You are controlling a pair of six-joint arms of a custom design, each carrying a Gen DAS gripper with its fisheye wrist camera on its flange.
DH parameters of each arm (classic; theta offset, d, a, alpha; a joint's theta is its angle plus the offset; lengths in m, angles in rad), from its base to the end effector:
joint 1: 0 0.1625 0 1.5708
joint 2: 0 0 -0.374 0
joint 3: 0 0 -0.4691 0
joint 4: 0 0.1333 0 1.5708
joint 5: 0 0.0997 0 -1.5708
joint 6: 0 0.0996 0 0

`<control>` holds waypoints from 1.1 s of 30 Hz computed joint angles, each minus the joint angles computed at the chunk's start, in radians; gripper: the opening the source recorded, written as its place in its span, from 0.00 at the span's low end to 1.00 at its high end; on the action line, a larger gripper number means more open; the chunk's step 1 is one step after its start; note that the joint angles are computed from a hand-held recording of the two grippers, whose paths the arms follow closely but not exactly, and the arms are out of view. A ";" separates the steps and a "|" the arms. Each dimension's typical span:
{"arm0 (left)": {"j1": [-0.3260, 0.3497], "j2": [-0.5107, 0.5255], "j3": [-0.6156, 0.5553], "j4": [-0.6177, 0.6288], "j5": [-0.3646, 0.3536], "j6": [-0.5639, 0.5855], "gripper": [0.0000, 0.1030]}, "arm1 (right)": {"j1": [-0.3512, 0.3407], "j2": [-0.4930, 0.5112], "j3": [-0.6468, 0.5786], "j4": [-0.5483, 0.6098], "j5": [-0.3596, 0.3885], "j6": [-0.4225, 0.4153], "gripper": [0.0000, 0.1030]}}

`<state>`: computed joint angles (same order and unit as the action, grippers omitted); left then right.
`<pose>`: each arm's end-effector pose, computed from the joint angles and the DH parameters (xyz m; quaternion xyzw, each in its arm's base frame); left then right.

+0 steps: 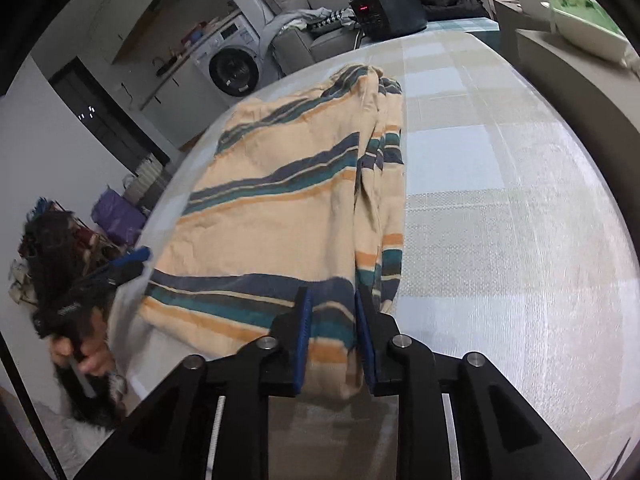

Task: Fold small clothes

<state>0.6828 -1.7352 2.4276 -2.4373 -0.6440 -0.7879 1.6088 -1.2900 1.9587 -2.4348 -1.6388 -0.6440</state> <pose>-0.1825 -0.4229 0.1904 0.0058 0.8920 -0.3830 0.2401 0.1488 -0.5836 0.1529 0.3295 -0.9385 0.0829 0.0614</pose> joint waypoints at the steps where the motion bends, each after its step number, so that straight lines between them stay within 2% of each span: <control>1: 0.009 0.021 -0.010 0.003 -0.013 0.002 0.62 | -0.001 -0.014 0.010 0.000 0.006 -0.015 0.13; 2: 0.019 0.038 -0.018 0.015 -0.028 0.001 0.62 | 0.001 -0.023 0.021 -0.008 0.001 -0.041 0.12; 4: 0.028 0.047 -0.016 0.057 -0.040 -0.017 0.61 | 0.011 -0.017 0.024 -0.006 -0.056 -0.074 0.12; 5: 0.018 0.041 0.002 0.043 -0.028 -0.004 0.61 | 0.013 -0.021 0.026 0.003 -0.074 -0.087 0.12; 7: 0.004 0.020 0.007 0.123 -0.024 -0.008 0.61 | 0.027 -0.029 0.023 0.021 -0.114 -0.120 0.13; 8: 0.004 0.015 -0.001 0.174 -0.036 -0.021 0.61 | 0.037 -0.034 0.023 0.012 -0.134 -0.129 0.18; 10: 0.001 0.002 -0.006 0.198 -0.051 -0.017 0.61 | 0.048 -0.034 0.020 -0.025 -0.139 -0.139 0.20; 11: -0.002 -0.008 0.001 0.171 -0.039 -0.001 0.61 | 0.049 -0.029 0.010 -0.055 -0.108 -0.135 0.21; 13: 0.004 -0.005 -0.007 0.128 0.000 0.020 0.61 | 0.054 0.009 -0.026 -0.118 -0.063 -0.086 0.24; 15: 0.034 0.026 -0.048 0.094 0.040 0.029 0.61 | 0.052 0.063 -0.079 -0.168 0.005 -0.014 0.36; 17: 0.078 0.069 -0.086 -0.051 0.063 0.111 0.62 | 0.056 0.138 -0.143 -0.216 0.058 0.055 0.44; 19: 0.134 0.123 -0.141 -0.180 0.060 0.214 0.63 | 0.067 0.225 -0.226 -0.236 0.088 0.108 0.44; 21: 0.199 0.190 -0.226 -0.238 0.069 0.275 0.63 | 0.076 0.299 -0.303 -0.221 0.097 0.145 0.44; 23: 0.261 0.243 -0.296 -0.312 0.039 0.334 0.63 | 0.084 0.378 -0.381 -0.220 0.089 0.167 0.44; 26: 0.345 0.305 -0.392 -0.312 -0.020 0.329 0.63 | 0.090 0.494 -0.515 -0.150 0.044 0.226 0.44; 28: 0.384 0.344 -0.440 -0.313 -0.045 0.336 0.63 | 0.093 0.543 -0.579 -0.091 0.016 0.257 0.41; 30: 0.412 0.378 -0.479 -0.298 -0.069 0.342 0.63 | 0.096 0.562 -0.599 -0.076 0.007 0.224 0.17; 31: 0.421 0.388 -0.488 -0.305 -0.085 0.352 0.63 | 0.099 0.560 -0.593 -0.091 0.008 0.190 0.12; 33: 0.431 0.410 -0.508 -0.303 -0.094 0.369 0.63 | 0.099 0.539 -0.560 -0.144 0.015 0.155 0.10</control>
